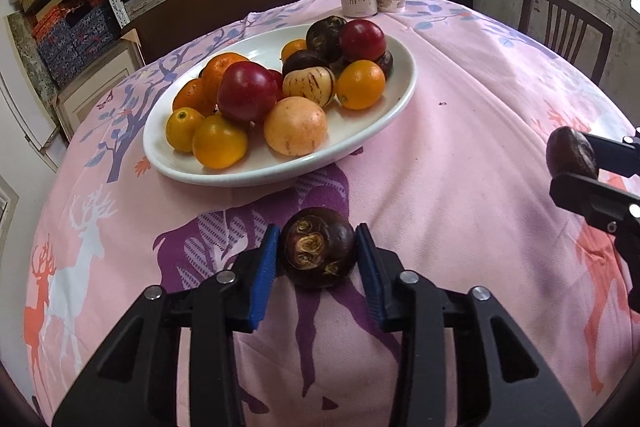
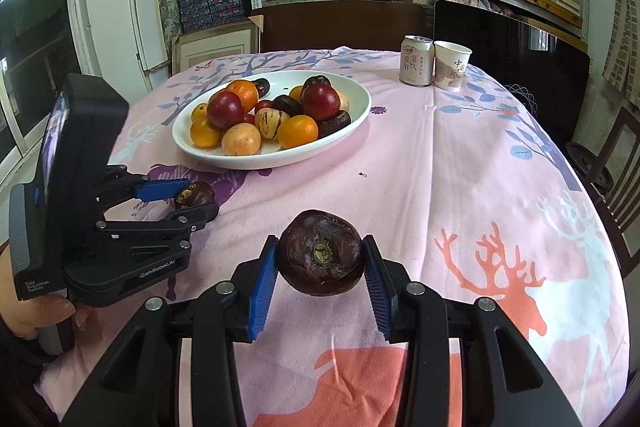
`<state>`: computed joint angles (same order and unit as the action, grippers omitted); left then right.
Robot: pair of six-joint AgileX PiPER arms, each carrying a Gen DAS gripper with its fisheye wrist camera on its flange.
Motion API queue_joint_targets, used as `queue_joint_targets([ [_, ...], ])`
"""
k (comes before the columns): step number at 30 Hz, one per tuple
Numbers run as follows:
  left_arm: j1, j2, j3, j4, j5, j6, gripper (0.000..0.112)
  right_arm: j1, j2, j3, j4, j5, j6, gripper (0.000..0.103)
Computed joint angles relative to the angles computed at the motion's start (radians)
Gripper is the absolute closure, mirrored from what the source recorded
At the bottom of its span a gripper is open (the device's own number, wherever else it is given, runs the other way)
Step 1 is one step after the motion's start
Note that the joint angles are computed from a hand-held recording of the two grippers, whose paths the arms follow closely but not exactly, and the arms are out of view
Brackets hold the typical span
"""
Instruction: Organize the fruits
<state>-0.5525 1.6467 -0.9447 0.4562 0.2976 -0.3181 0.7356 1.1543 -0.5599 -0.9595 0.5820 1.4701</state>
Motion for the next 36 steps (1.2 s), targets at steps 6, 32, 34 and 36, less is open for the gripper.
queue_joint_targets([
  [6,0.075,-0.148,0.101,-0.409,-0.03,0.426,0.074,-0.018,-0.033,0.021,0.039,-0.018,-0.037,0.061],
  [32,0.344,0.445,-0.969,-0.89,0.485,0.661,0.045,-0.41,0.546,-0.749,0.719,-0.196,-1.089,0.056],
  [34,0.362,0.447,-0.969,-0.922,0.475,0.658,0.04,-0.399,0.545,-0.74,0.627,-0.221,-1.001,0.039],
  [36,0.378,0.413,-0.915,-0.947,0.459,0.685,0.039,-0.406,0.493,-0.686,0.672,-0.26,-1.014,0.038],
])
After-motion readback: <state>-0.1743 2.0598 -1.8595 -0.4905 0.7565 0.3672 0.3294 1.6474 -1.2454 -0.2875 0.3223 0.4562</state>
